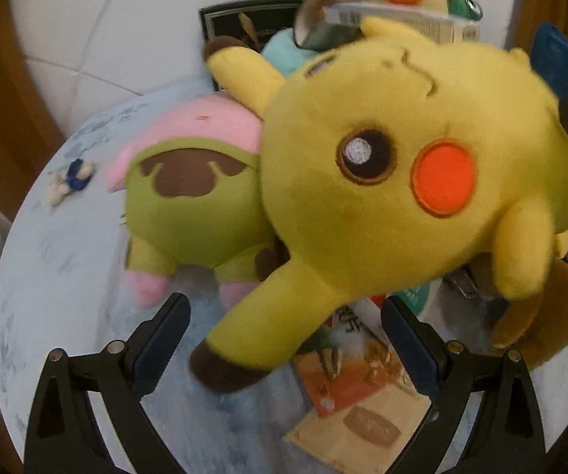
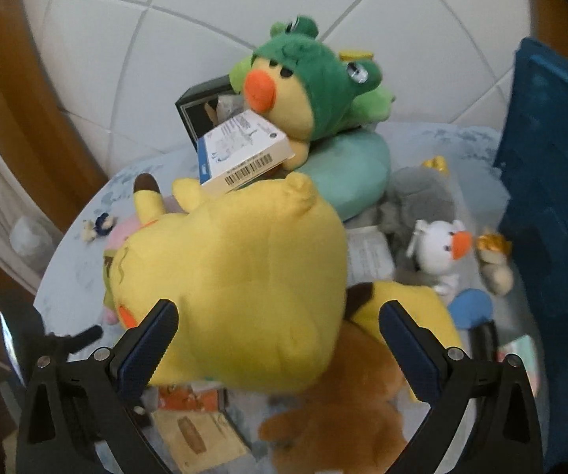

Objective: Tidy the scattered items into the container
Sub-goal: 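Grasp the yellow Pikachu plush with the left tool and lift it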

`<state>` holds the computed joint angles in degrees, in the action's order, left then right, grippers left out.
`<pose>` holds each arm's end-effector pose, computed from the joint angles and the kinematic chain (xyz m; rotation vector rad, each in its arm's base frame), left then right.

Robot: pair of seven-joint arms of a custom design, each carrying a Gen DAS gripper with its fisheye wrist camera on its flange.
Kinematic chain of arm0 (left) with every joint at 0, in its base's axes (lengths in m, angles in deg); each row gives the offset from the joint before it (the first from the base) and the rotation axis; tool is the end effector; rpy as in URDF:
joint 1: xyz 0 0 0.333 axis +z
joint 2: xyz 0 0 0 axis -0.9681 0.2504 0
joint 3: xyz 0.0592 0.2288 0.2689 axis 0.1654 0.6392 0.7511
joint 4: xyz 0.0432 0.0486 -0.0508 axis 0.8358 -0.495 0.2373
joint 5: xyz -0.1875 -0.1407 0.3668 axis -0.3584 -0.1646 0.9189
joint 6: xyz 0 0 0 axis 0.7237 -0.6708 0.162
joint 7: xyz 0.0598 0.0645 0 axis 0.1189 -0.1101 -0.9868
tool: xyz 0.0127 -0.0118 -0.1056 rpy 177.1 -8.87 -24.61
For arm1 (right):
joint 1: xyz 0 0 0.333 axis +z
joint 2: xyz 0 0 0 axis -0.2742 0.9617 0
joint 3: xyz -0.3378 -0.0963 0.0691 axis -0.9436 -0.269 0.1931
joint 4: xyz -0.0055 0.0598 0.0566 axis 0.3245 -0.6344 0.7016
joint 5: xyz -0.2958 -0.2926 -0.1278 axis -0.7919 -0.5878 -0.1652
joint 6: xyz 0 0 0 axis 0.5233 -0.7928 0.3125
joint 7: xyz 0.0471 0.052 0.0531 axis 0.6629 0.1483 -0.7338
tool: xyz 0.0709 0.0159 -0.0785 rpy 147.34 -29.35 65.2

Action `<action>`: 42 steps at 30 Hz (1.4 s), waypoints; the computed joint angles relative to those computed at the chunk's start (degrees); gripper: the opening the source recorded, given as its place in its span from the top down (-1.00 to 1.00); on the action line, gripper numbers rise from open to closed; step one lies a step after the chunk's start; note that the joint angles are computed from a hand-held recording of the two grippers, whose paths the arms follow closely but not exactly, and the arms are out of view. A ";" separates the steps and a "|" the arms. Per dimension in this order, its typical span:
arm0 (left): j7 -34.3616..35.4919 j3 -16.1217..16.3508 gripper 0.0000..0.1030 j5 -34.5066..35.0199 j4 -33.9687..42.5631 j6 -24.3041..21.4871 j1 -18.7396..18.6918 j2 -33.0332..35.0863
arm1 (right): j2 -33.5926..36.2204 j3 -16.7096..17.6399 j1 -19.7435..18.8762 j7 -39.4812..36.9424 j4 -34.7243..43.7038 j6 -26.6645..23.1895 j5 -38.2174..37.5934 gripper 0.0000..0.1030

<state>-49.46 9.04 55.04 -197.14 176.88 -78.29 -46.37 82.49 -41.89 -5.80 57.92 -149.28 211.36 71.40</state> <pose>0.5072 -0.1596 0.3855 -2.1243 1.5785 -0.4323 0.6150 0.1336 0.4549 -2.1108 1.2699 -0.1844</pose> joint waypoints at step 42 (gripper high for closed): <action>-2.89 3.42 -0.47 10.62 5.63 5.27 -3.27 2.49 | 7.63 2.86 -6.95 -5.46 10.36 -19.15 8.38 -1.00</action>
<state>-52.35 12.47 65.66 -191.51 182.15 -81.55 -43.88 90.12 -39.03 -12.75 52.46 -138.92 192.21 79.78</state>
